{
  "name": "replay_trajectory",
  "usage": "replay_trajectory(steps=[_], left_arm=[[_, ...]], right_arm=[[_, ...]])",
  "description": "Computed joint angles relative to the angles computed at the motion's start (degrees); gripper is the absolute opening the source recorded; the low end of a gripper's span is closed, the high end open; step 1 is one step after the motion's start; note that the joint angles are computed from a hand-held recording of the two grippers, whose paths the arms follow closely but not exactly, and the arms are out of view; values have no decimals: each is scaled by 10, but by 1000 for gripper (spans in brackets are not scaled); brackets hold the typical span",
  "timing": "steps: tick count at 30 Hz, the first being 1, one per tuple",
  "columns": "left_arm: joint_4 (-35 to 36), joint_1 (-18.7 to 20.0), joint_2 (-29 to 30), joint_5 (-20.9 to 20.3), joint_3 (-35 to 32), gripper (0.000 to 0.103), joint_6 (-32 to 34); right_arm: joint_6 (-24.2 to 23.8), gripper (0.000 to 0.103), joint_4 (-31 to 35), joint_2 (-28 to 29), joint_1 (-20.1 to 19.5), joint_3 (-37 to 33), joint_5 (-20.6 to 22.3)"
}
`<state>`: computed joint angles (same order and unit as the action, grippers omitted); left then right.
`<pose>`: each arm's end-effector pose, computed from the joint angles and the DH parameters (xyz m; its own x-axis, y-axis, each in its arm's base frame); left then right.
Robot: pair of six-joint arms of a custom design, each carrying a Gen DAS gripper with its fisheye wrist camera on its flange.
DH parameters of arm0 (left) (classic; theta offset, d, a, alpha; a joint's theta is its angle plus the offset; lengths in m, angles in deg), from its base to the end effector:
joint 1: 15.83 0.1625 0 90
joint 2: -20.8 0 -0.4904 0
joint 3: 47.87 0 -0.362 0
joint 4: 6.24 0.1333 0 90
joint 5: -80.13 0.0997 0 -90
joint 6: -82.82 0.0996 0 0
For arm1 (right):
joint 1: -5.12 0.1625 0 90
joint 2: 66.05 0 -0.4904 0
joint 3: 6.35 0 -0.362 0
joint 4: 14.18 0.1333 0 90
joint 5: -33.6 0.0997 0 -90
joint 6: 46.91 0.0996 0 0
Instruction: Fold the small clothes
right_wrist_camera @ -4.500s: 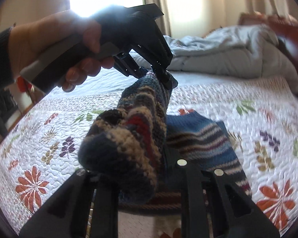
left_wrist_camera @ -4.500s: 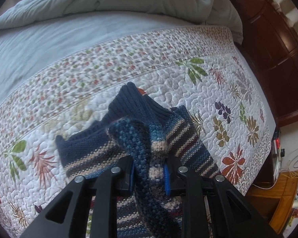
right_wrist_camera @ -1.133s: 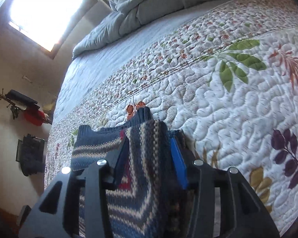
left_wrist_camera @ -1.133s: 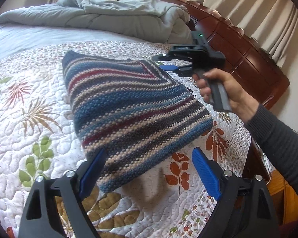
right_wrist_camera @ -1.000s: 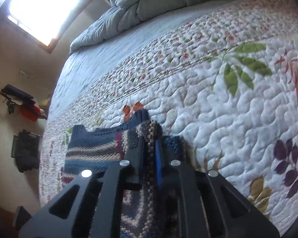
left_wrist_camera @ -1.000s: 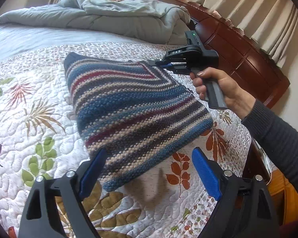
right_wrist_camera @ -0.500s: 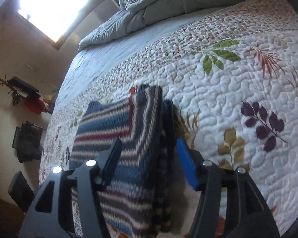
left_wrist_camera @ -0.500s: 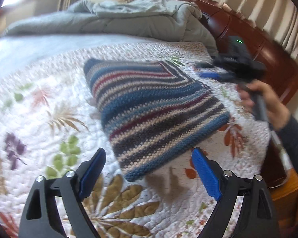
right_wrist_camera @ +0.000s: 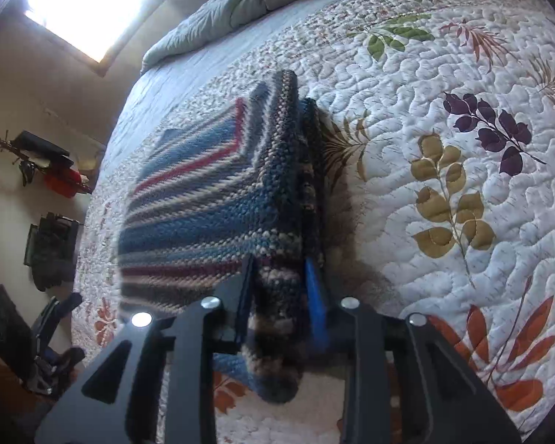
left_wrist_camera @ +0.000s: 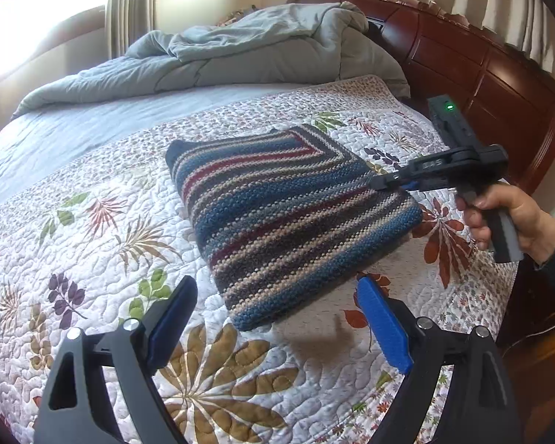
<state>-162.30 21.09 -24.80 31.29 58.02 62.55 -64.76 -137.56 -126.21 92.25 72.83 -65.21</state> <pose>-0.3836 -0.5370 0.1339 -0.7494 0.3203 -0.5794 0.5712 0.7554 -0.3212 0.0825 -0.7123 0.3993 -0.9525 -0.2134 0.2173 -0.2558 0.9478 -0.1906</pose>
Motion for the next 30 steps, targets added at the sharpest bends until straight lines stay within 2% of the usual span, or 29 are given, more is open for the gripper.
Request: replay_trajectory(steps=[2,7,9,10,12,13,17,18,19,21,23,26,27,29,30], left_arm=[[8,-3,-4,4,2,89,-11],[27,-17,-15,12,9,89,-29],[37,-22,-17,13,11,89,-34],[41,-23,-18,13,12,89,-36],[50,-24,-18,9,13,89,-39],[53,-23,-19,6,14,89,-41],[59,2,-35,-30,18,89,-71],[50,16,-45,-47,19,89,-78],[46,25,-50,-57,19,89,-79],[43,48,-60,-77,10,90,-81],[38,72,-65,-100,-2,95,-83],[58,124,-57,-186,-49,96,-99],[55,139,-51,-216,-61,96,-101],[38,160,-40,-269,-78,97,-101],[30,176,-29,-312,-92,97,-104]], right_arm=[[4,48,0,-16,3,13,4],[27,60,0,-53,3,53,0],[32,61,-9,-62,-1,72,0],[36,60,-12,-63,-5,79,2],[43,37,-11,-60,-14,87,13],[42,22,-10,-59,-17,91,16],[47,24,-20,-60,-29,101,15],[48,27,-15,-61,-31,97,19],[47,36,-6,-61,-30,92,21],[40,46,2,-61,-26,78,15],[45,71,18,-57,-26,55,20],[50,89,34,-42,-24,15,30],[56,93,53,-30,-26,-8,45],[77,94,98,-2,-32,-58,81],[86,94,112,10,-33,-78,91]])
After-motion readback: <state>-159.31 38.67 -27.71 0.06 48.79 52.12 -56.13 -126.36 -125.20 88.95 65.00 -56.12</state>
